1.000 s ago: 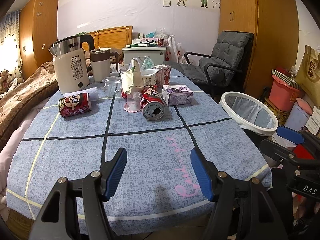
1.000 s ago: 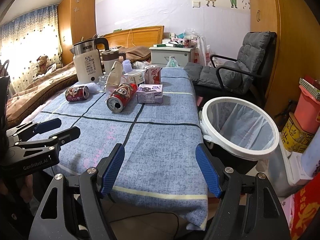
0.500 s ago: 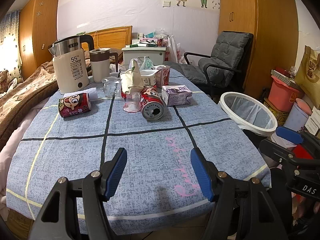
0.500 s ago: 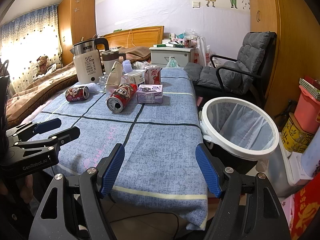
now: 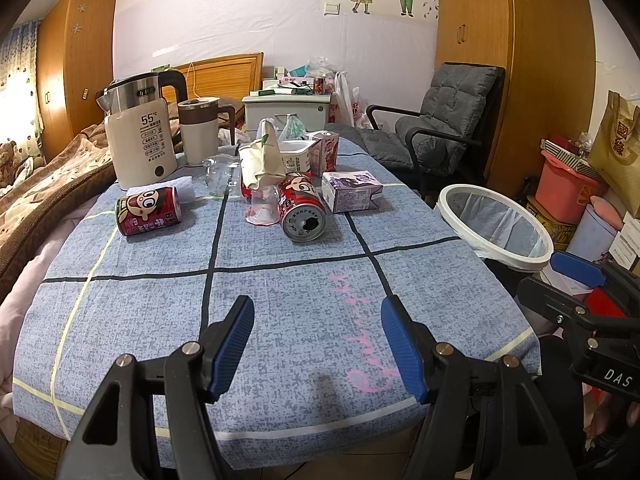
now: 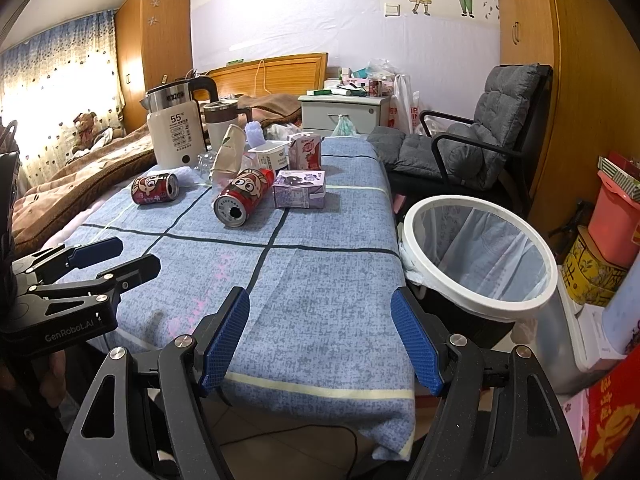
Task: Collect trash
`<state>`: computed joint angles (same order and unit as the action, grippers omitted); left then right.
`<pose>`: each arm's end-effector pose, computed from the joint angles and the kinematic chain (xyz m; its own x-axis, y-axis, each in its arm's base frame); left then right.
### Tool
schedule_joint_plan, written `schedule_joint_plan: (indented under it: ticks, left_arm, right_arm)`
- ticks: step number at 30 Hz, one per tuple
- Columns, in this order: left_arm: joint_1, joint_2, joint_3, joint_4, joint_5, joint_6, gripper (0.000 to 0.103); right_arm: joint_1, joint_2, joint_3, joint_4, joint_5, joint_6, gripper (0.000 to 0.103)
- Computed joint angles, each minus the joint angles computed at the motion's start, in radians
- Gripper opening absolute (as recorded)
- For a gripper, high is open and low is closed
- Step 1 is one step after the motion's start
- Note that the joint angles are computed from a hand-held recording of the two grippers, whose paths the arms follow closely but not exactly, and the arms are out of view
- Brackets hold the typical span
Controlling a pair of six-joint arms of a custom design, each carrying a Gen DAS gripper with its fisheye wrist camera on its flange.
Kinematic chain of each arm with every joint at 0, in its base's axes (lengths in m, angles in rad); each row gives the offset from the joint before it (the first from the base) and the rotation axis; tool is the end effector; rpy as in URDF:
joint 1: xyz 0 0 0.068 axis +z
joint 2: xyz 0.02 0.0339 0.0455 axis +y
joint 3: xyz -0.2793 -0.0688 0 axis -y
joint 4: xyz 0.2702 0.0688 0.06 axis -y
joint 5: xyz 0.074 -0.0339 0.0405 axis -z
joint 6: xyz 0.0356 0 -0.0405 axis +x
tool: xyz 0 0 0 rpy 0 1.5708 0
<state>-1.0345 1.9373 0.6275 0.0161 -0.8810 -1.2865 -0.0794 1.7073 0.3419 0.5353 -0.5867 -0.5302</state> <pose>0.1637 -0.2217 0.0357 -0.5594 -0.2543 -0.7889 -0.3485 0.9357 -0.0545 0.2426 0.0005 0.0614 -0.4797 -0.3843 -0.7888 -0.6363 0.7713 0.0112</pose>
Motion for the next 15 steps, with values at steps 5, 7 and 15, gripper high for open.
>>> schedule_joint_plan:
  ticks: [5,7,15]
  left_arm:
    - [0.0,0.001,-0.002,0.004,0.0,0.001,0.068]
    - [0.0,0.0,-0.001,0.003,0.0,0.001,0.068]
    - [-0.002,0.002,0.002,0.0,-0.001,-0.002,0.068]
  right_arm:
    - [-0.001,-0.002,0.0,-0.001,-0.001,-0.002,0.074]
    - [-0.002,0.0,0.003,-0.005,-0.002,-0.003,0.074]
    - [-0.002,0.0,0.002,-0.003,-0.002,-0.002,0.074]
